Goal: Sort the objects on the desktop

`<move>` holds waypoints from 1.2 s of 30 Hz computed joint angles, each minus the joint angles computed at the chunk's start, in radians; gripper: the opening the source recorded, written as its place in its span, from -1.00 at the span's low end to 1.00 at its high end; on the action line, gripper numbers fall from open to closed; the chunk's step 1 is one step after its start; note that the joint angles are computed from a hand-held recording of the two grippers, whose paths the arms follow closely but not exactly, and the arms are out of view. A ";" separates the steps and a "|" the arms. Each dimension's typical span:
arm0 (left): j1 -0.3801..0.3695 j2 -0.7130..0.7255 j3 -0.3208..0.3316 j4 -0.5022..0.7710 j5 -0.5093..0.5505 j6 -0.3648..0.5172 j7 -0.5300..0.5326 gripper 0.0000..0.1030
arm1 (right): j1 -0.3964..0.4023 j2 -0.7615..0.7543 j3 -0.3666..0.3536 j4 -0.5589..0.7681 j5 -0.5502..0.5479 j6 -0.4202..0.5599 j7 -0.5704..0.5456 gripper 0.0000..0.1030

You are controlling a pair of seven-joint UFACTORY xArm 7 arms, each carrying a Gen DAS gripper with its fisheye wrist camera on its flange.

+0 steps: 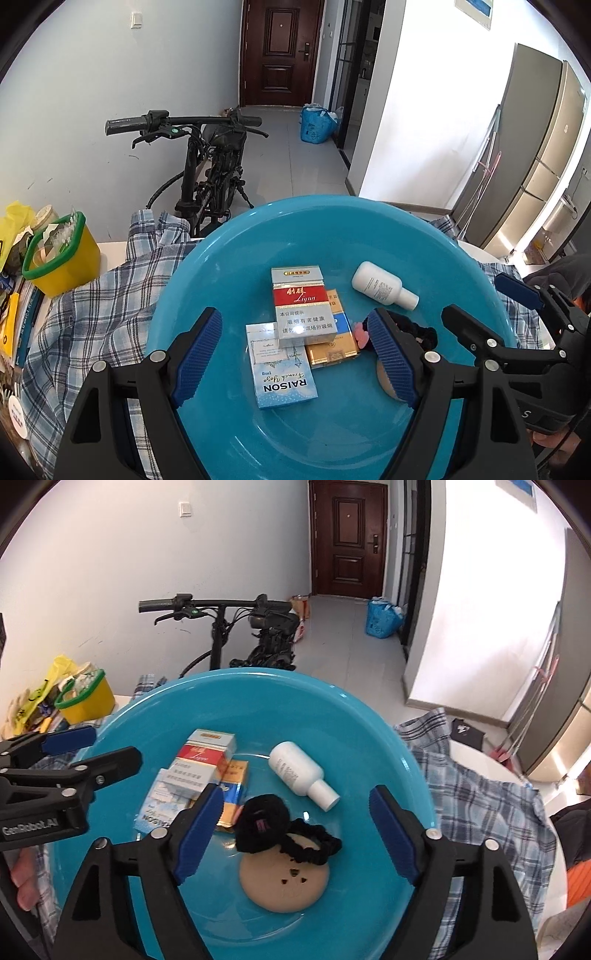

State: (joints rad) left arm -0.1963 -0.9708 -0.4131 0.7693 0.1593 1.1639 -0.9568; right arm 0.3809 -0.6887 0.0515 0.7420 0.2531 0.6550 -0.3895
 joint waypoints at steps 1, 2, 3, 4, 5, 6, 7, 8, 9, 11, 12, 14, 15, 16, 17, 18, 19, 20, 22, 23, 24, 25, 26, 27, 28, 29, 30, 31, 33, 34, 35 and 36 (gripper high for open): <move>0.004 -0.007 -0.007 0.003 0.008 -0.001 -0.005 0.62 | -0.007 -0.011 0.009 -0.012 -0.011 -0.032 -0.002 0.74; 0.011 -0.012 -0.014 0.009 0.019 0.000 -0.008 0.62 | -0.006 -0.023 0.010 -0.020 -0.014 -0.055 -0.005 0.80; 0.018 -0.018 -0.024 0.014 0.031 0.000 -0.012 0.62 | 0.002 -0.033 0.002 -0.024 -0.009 -0.070 -0.008 0.83; 0.025 -0.026 -0.033 0.019 0.043 -0.001 -0.016 0.62 | 0.009 -0.041 -0.006 -0.025 -0.002 -0.078 -0.008 0.88; 0.034 -0.034 -0.043 0.024 0.056 -0.001 -0.020 0.62 | 0.014 -0.050 -0.014 -0.026 0.007 -0.088 -0.006 0.91; 0.044 -0.040 -0.056 0.032 0.072 0.004 -0.023 0.62 | 0.017 -0.058 -0.019 -0.028 0.013 -0.101 -0.003 0.91; 0.058 -0.043 -0.071 0.043 0.089 0.014 -0.025 0.69 | 0.015 -0.067 -0.019 -0.029 0.015 -0.113 0.005 0.91; 0.073 -0.048 -0.089 0.054 0.109 0.022 -0.027 0.75 | 0.011 -0.078 -0.018 -0.032 0.015 -0.125 0.015 0.92; 0.086 -0.059 -0.103 0.059 0.132 0.021 -0.029 0.75 | 0.007 -0.085 -0.018 -0.030 0.014 -0.138 0.026 0.92; 0.118 -0.091 -0.136 0.065 0.183 0.012 -0.037 0.76 | 0.012 -0.104 -0.030 -0.035 0.021 -0.170 0.037 0.92; 0.136 -0.108 -0.153 0.069 0.208 0.006 -0.040 0.76 | 0.019 -0.114 -0.039 -0.038 0.029 -0.191 0.041 0.92; 0.170 -0.146 -0.181 0.072 0.251 -0.012 -0.044 0.81 | 0.042 -0.135 -0.064 -0.046 0.048 -0.232 0.042 1.00; 0.185 -0.169 -0.192 0.071 0.269 -0.022 -0.046 0.86 | 0.057 -0.144 -0.077 -0.051 0.059 -0.255 0.040 1.00; 0.202 -0.192 -0.202 0.070 0.283 -0.033 -0.051 1.00 | 0.072 -0.156 -0.090 -0.056 0.069 -0.278 0.037 1.00; 0.226 -0.219 -0.216 0.070 0.298 -0.040 -0.059 1.00 | 0.086 -0.164 -0.100 -0.058 0.074 -0.294 0.033 1.00; 0.250 -0.246 -0.229 0.072 0.310 -0.045 -0.066 1.00 | 0.100 -0.171 -0.111 -0.058 0.078 -0.305 0.029 1.00; 0.266 -0.271 -0.235 0.071 0.318 -0.056 -0.068 1.00 | 0.113 -0.178 -0.121 -0.058 0.081 -0.309 0.025 1.00; 0.276 -0.290 -0.235 0.067 0.319 -0.073 -0.065 1.00 | 0.122 -0.182 -0.128 -0.056 0.084 -0.310 0.023 1.00; 0.286 -0.314 -0.227 0.064 0.303 -0.094 -0.052 1.00 | 0.141 -0.192 -0.140 -0.057 0.092 -0.317 0.021 1.00; 0.289 -0.320 -0.222 0.065 0.289 -0.100 -0.043 1.00 | 0.145 -0.194 -0.142 -0.056 0.094 -0.319 0.022 1.00; 0.290 -0.324 -0.217 0.066 0.274 -0.104 -0.034 1.00 | 0.143 -0.200 -0.141 -0.056 0.092 -0.313 0.026 1.00; 0.293 -0.326 -0.213 0.068 0.260 -0.106 -0.024 1.00 | 0.137 -0.206 -0.136 -0.054 0.088 -0.302 0.032 1.00; 0.300 -0.332 -0.213 0.069 0.249 -0.107 -0.019 1.00 | 0.135 -0.210 -0.133 -0.053 0.086 -0.295 0.035 1.00; 0.307 -0.340 -0.214 0.070 0.241 -0.113 -0.016 1.00 | 0.136 -0.218 -0.133 -0.054 0.084 -0.292 0.034 1.00; 0.314 -0.345 -0.215 0.071 0.234 -0.116 -0.011 1.00 | 0.136 -0.228 -0.131 -0.059 0.082 -0.295 0.032 1.00; 0.321 -0.350 -0.215 0.074 0.229 -0.117 -0.003 1.00 | 0.134 -0.234 -0.127 -0.061 0.078 -0.297 0.033 1.00; 0.328 -0.355 -0.221 0.080 0.221 -0.114 0.002 1.00 | 0.132 -0.243 -0.123 -0.065 0.072 -0.300 0.031 1.00; 0.333 -0.359 -0.222 0.084 0.215 -0.114 0.010 1.00 | 0.131 -0.247 -0.120 -0.067 0.067 -0.304 0.031 1.00; 0.343 -0.372 -0.226 0.088 0.201 -0.114 0.018 1.00 | 0.133 -0.252 -0.119 -0.072 0.061 -0.313 0.030 1.00; 0.347 -0.380 -0.226 0.088 0.195 -0.118 0.019 1.00 | 0.135 -0.253 -0.121 -0.073 0.060 -0.313 0.032 1.00; 0.353 -0.393 -0.229 0.086 0.190 -0.125 0.015 1.00 | 0.139 -0.252 -0.126 -0.072 0.060 -0.308 0.031 1.00; 0.360 -0.409 -0.232 0.082 0.186 -0.134 0.008 1.00 | 0.144 -0.251 -0.131 -0.072 0.061 -0.305 0.031 1.00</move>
State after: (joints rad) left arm 0.1633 -1.3800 -0.6454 0.8508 0.3452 1.0304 -0.9492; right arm 0.5245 -0.9397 -0.0793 0.6702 0.3142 0.3501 -0.3583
